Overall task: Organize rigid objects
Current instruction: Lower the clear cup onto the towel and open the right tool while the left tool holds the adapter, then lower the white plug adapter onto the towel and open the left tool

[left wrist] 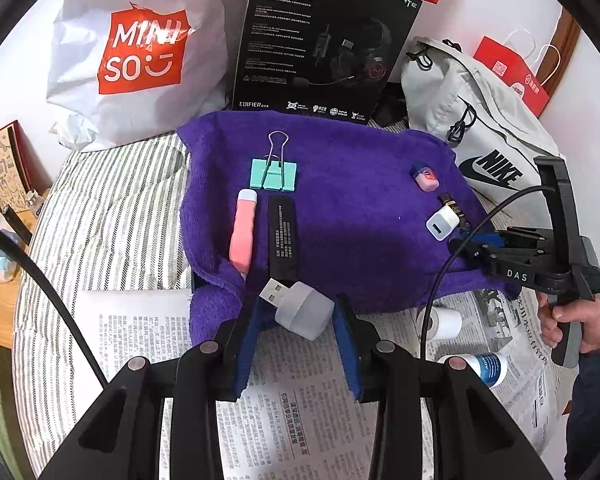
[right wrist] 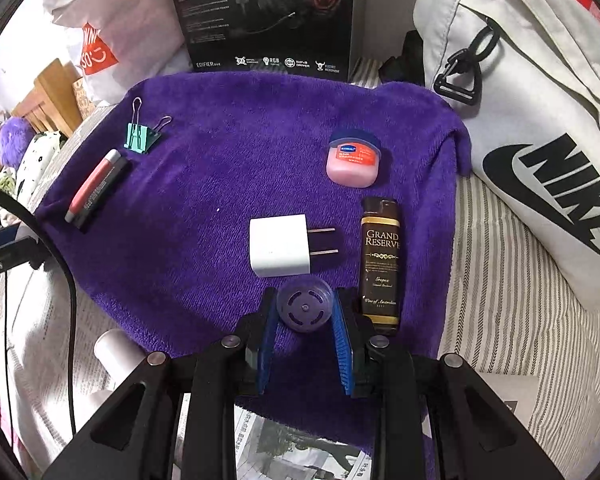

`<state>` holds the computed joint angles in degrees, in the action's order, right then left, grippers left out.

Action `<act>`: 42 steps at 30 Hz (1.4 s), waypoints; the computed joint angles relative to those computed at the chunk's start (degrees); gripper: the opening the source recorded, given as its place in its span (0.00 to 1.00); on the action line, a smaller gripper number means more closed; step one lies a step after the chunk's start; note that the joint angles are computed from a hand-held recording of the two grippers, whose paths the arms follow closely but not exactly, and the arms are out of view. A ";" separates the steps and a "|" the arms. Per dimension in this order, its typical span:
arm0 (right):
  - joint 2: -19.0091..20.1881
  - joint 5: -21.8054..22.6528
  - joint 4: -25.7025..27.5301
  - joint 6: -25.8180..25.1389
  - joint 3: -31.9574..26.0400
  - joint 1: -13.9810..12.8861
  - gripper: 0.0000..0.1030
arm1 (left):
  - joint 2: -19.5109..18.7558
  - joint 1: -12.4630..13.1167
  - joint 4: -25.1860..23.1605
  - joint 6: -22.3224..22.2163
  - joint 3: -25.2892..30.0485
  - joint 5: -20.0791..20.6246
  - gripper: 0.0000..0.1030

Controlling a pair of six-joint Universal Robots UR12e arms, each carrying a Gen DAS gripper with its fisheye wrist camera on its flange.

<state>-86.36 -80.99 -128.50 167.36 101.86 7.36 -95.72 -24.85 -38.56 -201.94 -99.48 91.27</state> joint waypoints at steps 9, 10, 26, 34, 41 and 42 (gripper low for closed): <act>-0.86 1.26 0.57 -0.99 0.48 -0.52 0.36 | -0.22 -0.04 -0.80 0.24 0.78 0.64 0.34; -1.05 1.83 1.02 -1.00 0.51 -0.82 0.39 | -0.30 -0.12 -0.96 0.34 0.96 0.84 0.34; -5.66 5.13 0.22 1.27 3.53 -3.54 0.42 | -3.83 -0.13 -2.67 1.67 5.09 -1.09 0.34; -7.28 4.82 -0.42 1.93 4.62 -3.65 0.42 | -6.59 0.38 -1.03 1.44 6.81 -2.97 0.34; -8.19 6.41 0.23 2.47 5.38 -4.44 0.43 | -9.54 -0.22 -3.99 2.61 10.42 -1.55 0.34; -8.30 6.38 0.27 2.40 5.47 -4.47 0.43 | -9.93 -0.20 -4.38 2.97 10.89 -1.01 0.34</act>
